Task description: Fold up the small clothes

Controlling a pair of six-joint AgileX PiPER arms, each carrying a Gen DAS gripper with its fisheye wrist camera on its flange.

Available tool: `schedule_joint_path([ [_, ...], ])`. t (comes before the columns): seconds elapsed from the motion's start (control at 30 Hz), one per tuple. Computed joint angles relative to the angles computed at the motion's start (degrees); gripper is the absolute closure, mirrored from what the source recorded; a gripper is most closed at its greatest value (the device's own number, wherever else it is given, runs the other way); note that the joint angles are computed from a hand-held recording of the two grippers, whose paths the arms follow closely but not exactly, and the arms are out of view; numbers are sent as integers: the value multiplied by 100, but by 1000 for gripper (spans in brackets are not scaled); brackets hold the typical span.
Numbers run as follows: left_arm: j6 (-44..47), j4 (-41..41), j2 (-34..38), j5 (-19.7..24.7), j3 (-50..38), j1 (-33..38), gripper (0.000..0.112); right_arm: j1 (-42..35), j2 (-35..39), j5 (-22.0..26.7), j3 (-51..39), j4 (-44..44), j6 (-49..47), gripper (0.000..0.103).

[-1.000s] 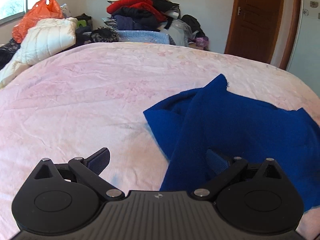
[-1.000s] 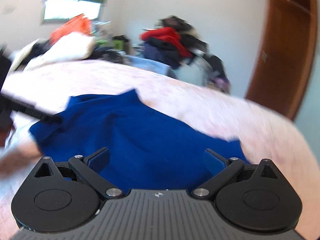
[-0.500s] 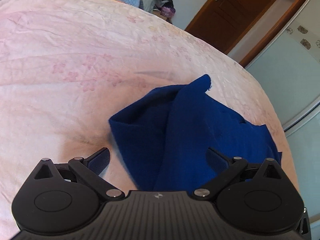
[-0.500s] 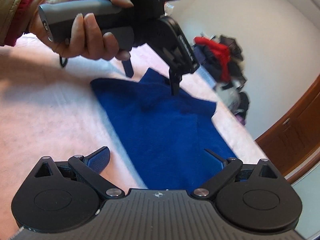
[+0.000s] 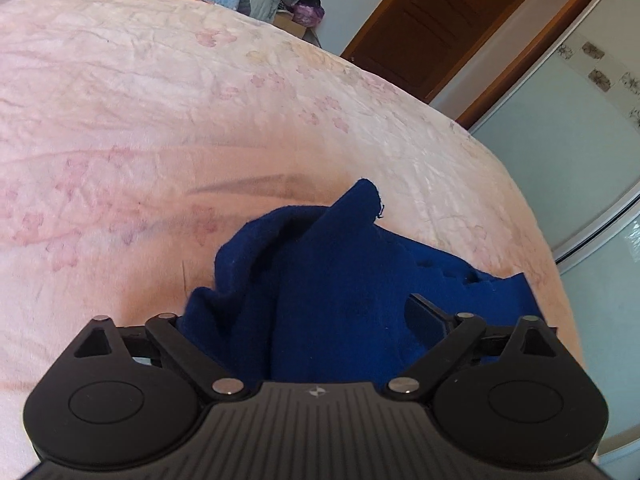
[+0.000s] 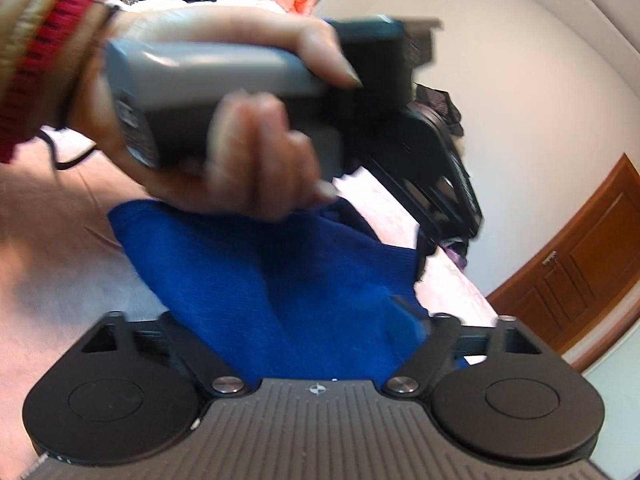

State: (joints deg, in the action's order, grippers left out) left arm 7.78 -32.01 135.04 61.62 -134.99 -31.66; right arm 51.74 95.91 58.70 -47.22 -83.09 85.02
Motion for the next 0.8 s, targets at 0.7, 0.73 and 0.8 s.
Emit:
schedule_joint_path([
  [0.7, -1868, 3389, -181, 515, -899, -1280, 101, 863, -1546, -88, 1213, -120, 1105, 94],
  [0.73, -1908, 3519, -230, 492, -861, -1354, 101, 901, -1724, -40, 1296, -70, 1135, 94],
  [0.8, -2002, 3758, -309, 495, -827, -1508, 101, 990, -2022, 42, 1396, 53, 1191, 94],
])
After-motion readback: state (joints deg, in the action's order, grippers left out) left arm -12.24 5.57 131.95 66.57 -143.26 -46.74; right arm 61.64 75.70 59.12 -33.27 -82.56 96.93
